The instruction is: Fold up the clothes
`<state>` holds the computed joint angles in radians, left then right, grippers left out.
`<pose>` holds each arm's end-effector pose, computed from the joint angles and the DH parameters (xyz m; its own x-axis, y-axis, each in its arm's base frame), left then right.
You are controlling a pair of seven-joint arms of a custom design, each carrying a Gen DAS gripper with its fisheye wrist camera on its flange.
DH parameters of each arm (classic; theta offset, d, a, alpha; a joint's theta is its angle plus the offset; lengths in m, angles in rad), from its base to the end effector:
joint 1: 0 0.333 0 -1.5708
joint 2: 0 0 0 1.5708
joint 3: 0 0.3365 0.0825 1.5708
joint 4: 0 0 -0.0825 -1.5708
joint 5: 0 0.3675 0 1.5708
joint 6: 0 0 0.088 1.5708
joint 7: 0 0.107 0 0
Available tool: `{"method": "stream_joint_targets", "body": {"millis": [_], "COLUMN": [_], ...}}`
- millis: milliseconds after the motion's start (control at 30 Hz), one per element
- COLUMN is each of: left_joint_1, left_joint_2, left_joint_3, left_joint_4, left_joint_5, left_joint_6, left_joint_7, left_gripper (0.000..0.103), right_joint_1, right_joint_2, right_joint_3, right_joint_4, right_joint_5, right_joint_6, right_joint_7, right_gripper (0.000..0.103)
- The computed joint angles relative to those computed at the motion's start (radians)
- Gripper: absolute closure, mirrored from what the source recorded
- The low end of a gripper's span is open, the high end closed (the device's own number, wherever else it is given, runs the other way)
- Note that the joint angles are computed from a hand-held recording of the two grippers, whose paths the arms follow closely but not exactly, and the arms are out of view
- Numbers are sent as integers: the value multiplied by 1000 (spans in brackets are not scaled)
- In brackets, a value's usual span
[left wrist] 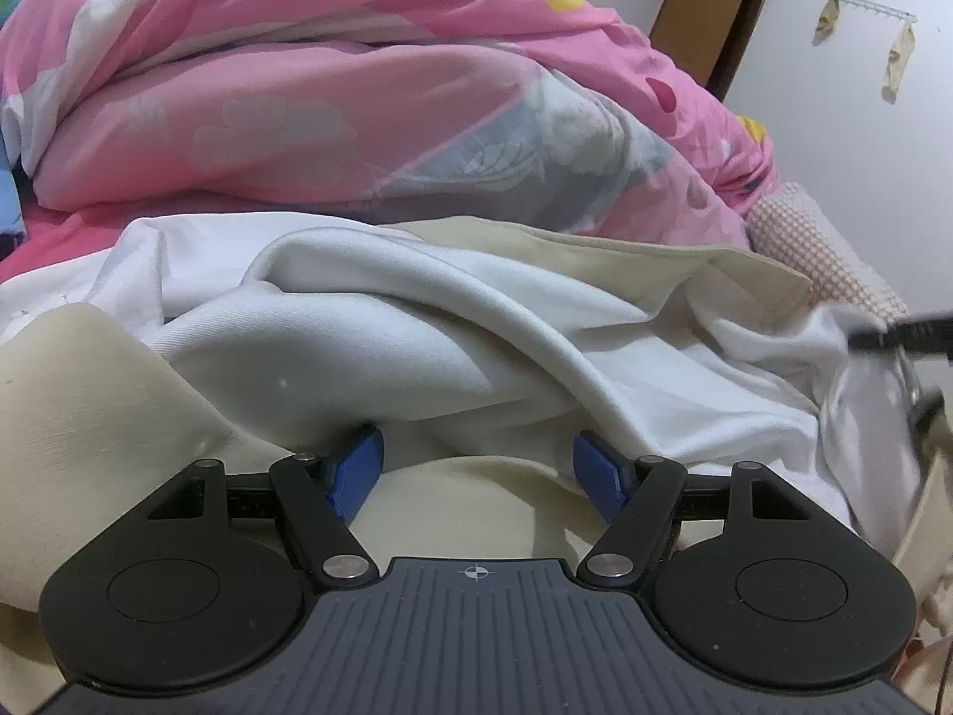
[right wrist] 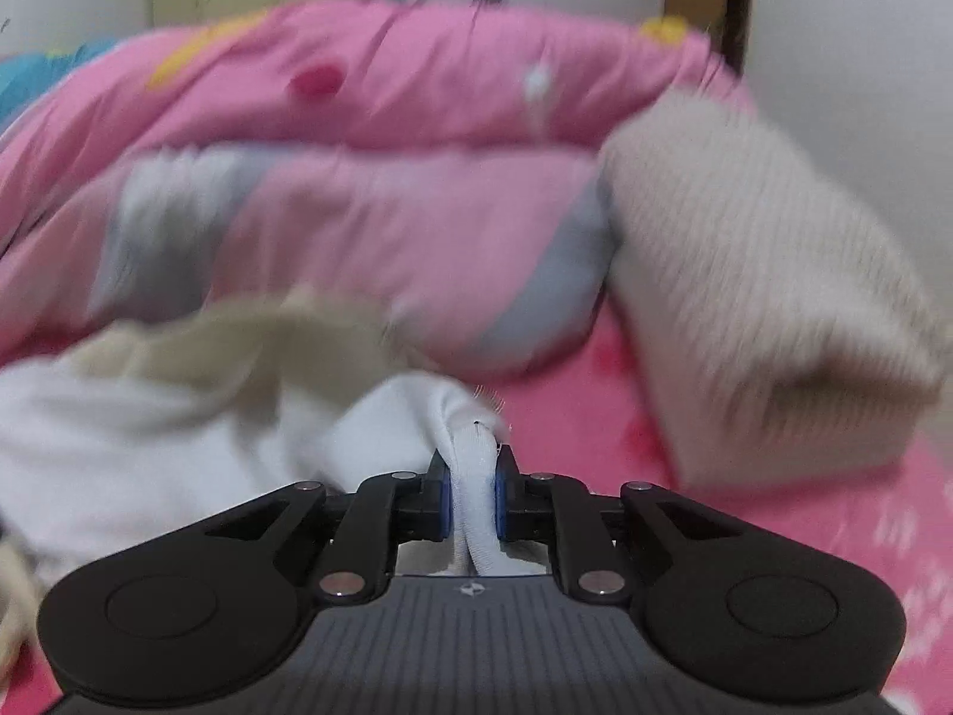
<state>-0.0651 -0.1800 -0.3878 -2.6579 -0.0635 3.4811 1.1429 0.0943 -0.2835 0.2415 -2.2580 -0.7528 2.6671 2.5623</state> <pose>0.4066 -0.1956 0.4510 -0.1461 -0.9358 0.3208 -0.6103 -0.1699 -0.7737 0.4528 0.1915 0.5715 -0.1052 -0.9927 0.0588 -0.6413 0.0225 -0.7669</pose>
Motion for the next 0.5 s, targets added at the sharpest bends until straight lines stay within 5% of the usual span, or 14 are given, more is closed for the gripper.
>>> {"method": "stream_joint_targets", "body": {"millis": [167, 267, 400, 500], "left_joint_1": [6, 11, -15, -26], "left_joint_2": [0, -1, -3, -6], "left_joint_3": [-10, -16, 18, 35], "left_joint_4": [1, 0, -2, -6], "left_joint_5": [-10, -14, 13, 35], "left_joint_6": [0, -2, -4, -3], "left_joint_7": [12, 24, 1, -20], "left_gripper": [32, 31, 31, 31], "right_joint_1": [-78, -54, -11, 24], "right_joint_2": [115, 201, 244, 171], "right_joint_3": [53, 8, -63, -94], "right_joint_4": [124, 169, 171, 113], "right_joint_5": [-350, -261, -39, -91], "right_joint_6": [-129, -202, -254, -226], "right_joint_7": [235, 230, 123, 189], "right_gripper": [89, 87, 61, 60]}}
